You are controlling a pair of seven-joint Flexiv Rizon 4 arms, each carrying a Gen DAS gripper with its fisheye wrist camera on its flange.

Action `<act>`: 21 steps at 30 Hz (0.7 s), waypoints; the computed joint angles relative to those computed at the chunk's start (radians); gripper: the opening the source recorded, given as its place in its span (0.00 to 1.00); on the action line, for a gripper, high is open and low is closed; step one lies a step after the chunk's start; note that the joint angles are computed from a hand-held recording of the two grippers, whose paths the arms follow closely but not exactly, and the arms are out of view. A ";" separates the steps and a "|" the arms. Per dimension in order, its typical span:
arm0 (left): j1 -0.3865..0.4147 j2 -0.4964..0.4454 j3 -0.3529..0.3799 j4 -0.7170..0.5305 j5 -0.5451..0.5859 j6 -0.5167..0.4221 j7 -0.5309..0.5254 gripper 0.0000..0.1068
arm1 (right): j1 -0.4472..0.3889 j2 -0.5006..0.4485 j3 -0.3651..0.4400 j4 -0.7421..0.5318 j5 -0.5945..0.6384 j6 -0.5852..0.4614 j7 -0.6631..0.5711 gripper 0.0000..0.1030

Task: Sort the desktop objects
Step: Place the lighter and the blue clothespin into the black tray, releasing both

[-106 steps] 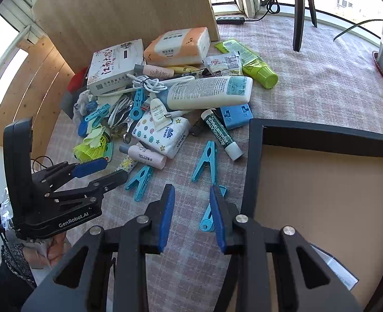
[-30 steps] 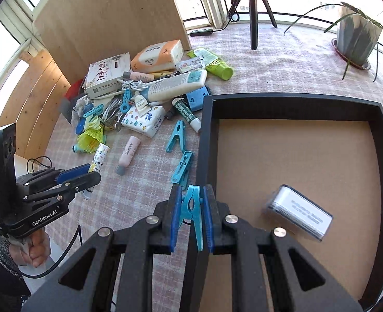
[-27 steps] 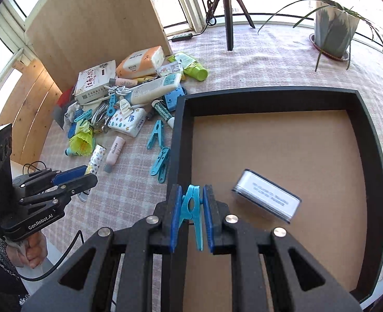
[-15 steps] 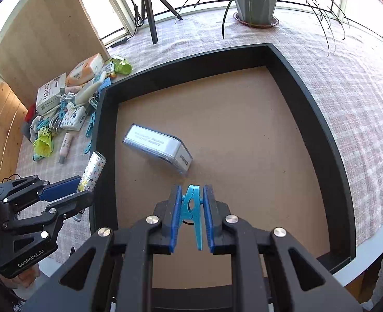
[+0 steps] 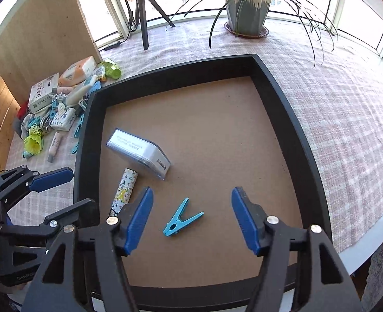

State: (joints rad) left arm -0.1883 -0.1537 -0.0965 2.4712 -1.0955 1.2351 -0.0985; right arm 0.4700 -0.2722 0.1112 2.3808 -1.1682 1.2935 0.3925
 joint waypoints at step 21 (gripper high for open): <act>0.367 -0.177 0.098 -0.376 0.225 -0.054 -0.266 0.48 | 0.136 -0.248 -0.042 -0.523 0.203 -0.035 -0.519 0.64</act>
State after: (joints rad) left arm 0.1789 -0.3306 0.0013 2.0949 -0.8709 1.1809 -0.3648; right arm 0.6056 -0.5204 0.0690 1.8579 -0.9652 1.2582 -0.1262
